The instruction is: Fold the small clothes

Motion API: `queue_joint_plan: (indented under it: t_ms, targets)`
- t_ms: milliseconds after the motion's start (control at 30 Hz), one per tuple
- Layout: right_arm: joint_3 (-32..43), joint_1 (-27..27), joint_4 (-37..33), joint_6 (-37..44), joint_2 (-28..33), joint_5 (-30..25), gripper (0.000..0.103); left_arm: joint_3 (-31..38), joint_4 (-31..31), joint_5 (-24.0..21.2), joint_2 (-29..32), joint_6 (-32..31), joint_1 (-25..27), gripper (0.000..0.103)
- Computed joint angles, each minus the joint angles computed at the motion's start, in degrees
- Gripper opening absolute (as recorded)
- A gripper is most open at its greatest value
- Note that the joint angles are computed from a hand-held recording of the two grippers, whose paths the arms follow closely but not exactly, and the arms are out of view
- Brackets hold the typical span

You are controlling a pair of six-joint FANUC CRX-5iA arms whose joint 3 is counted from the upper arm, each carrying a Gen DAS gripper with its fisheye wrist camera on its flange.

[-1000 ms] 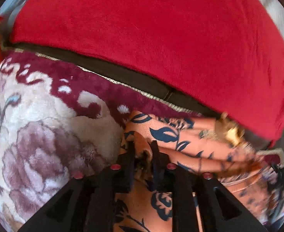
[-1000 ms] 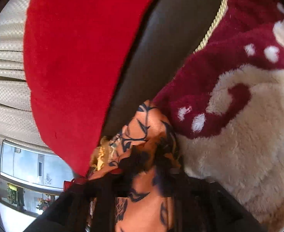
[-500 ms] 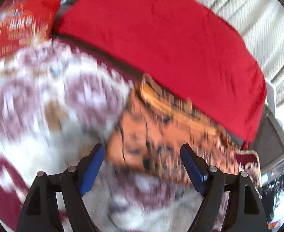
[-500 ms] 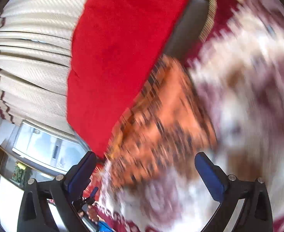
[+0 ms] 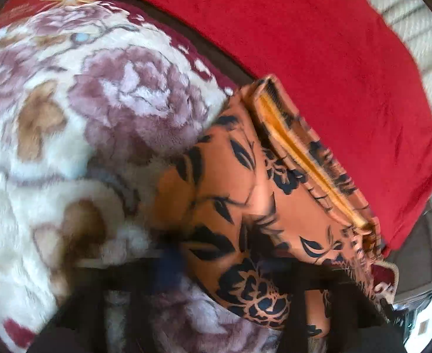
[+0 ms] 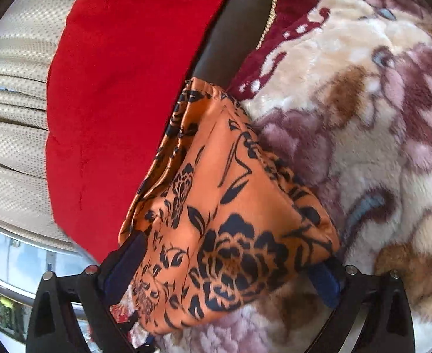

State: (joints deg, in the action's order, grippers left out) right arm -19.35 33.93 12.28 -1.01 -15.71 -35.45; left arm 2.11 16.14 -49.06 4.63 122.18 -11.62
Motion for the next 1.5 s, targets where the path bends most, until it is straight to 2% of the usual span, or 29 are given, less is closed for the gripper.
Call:
queue_joint_plan:
  t_ms: [33,67,100,133,200,300,467,533,633,667,700,733,767,800,833,867,900,933,1000,1067,1200,1333,1433,1500]
  targets:
    - [1.0,-0.5,-0.8,1.2,1.0,-0.1,0.079,0.4,1.0,-0.7,0.5,-0.5,0.2,0.018]
    - [3.3,-1.1,-2.6,3.6,2.8,-1.5,0.030,1.8,0.2,-1.6,0.9,-0.4,0.1,0.015]
    - [5.7,-2.1,-6.0,7.1,4.6,-3.4,0.017,3.1,-0.9,-2.1,1.1,0.1,-0.2,0.014]
    - [7.8,-3.1,-8.5,9.9,6.1,-4.9,0.017,4.4,-2.0,-2.4,0.9,0.6,-0.5,0.014]
    - [9.1,-2.7,-8.3,11.9,7.1,-6.1,0.012,5.7,-3.2,-2.1,-0.4,0.8,-0.8,0.013]
    - [10.2,-1.2,-3.5,12.2,4.9,-5.9,0.009,7.6,-5.5,-1.5,-3.0,0.9,-1.9,0.013]
    - [9.0,3.5,5.2,9.9,-1.2,-6.7,0.009,1.2,-6.0,1.1,-12.1,0.4,-3.0,0.013]
    - [4.3,6.6,8.2,5.8,-6.5,-6.5,0.009,-5.0,-7.2,1.2,-17.1,0.4,-3.9,0.014]
    - [-3.9,11.9,8.1,2.6,-13.6,-9.1,0.015,-12.8,-5.8,-1.0,-19.1,-0.3,-2.9,0.023]
    - [-5.4,12.6,5.4,4.0,-14.8,-10.3,0.025,-16.2,-3.2,-2.3,-18.7,-2.0,-1.5,0.030]
    - [-6.3,12.8,0.5,6.4,-15.3,-13.6,0.036,-21.0,2.2,-0.7,-19.9,-5.2,0.6,0.031]
    - [-9.3,13.1,-2.0,5.8,-16.4,-13.9,0.039,-24.1,5.8,1.7,-21.7,-8.3,2.0,0.032]
    - [-12.7,13.8,-1.5,3.0,-19.3,-11.2,0.039,-24.8,6.5,1.8,-23.0,-10.5,2.7,0.037]
    - [-16.8,15.1,2.0,-1.6,-23.5,-8.2,0.043,-23.1,4.2,0.2,-23.3,-9.8,2.8,0.040]
    - [-18.9,16.5,5.6,-5.3,-25.8,-8.2,0.050,-20.1,-1.1,-1.2,-23.8,-6.9,2.4,0.049]
    - [-18.9,18.1,8.7,-7.9,-26.9,-11.0,0.066,-18.4,-4.3,-1.7,-24.0,-5.5,2.0,0.051]
    - [-19.7,20.1,13.9,-11.7,-28.2,-13.9,0.076,-16.4,-6.7,-2.9,-24.2,-5.3,1.7,0.051]
    - [-19.1,21.5,17.0,-12.9,-28.3,-17.9,0.077,-15.4,-6.7,-3.2,-24.2,-7.0,2.2,0.052]
    - [-16.8,20.2,16.9,-8.1,-27.3,-20.4,0.077,-15.2,-3.0,-1.1,-23.1,-13.0,4.6,0.053]
    - [-14.9,17.3,15.4,-3.7,-25.9,-19.6,0.077,-12.8,-2.2,-0.3,-20.2,-16.8,5.2,0.056]
    - [-8.5,8.8,8.6,12.0,-18.7,-14.8,0.076,-6.9,2.7,-1.2,-11.7,-24.8,5.8,0.056]
    - [0.3,1.1,-1.3,28.4,-9.6,-14.7,0.076,0.1,3.9,-3.8,-3.7,-26.9,4.7,0.056]
    - [4.7,-1.3,-2.5,33.5,-4.0,-15.8,0.075,3.9,2.5,-5.7,0.3,-25.1,3.9,0.056]
    - [7.7,-3.3,-5.1,37.2,-0.7,-16.7,0.072,4.6,2.2,-5.8,1.5,-25.0,3.7,0.041]
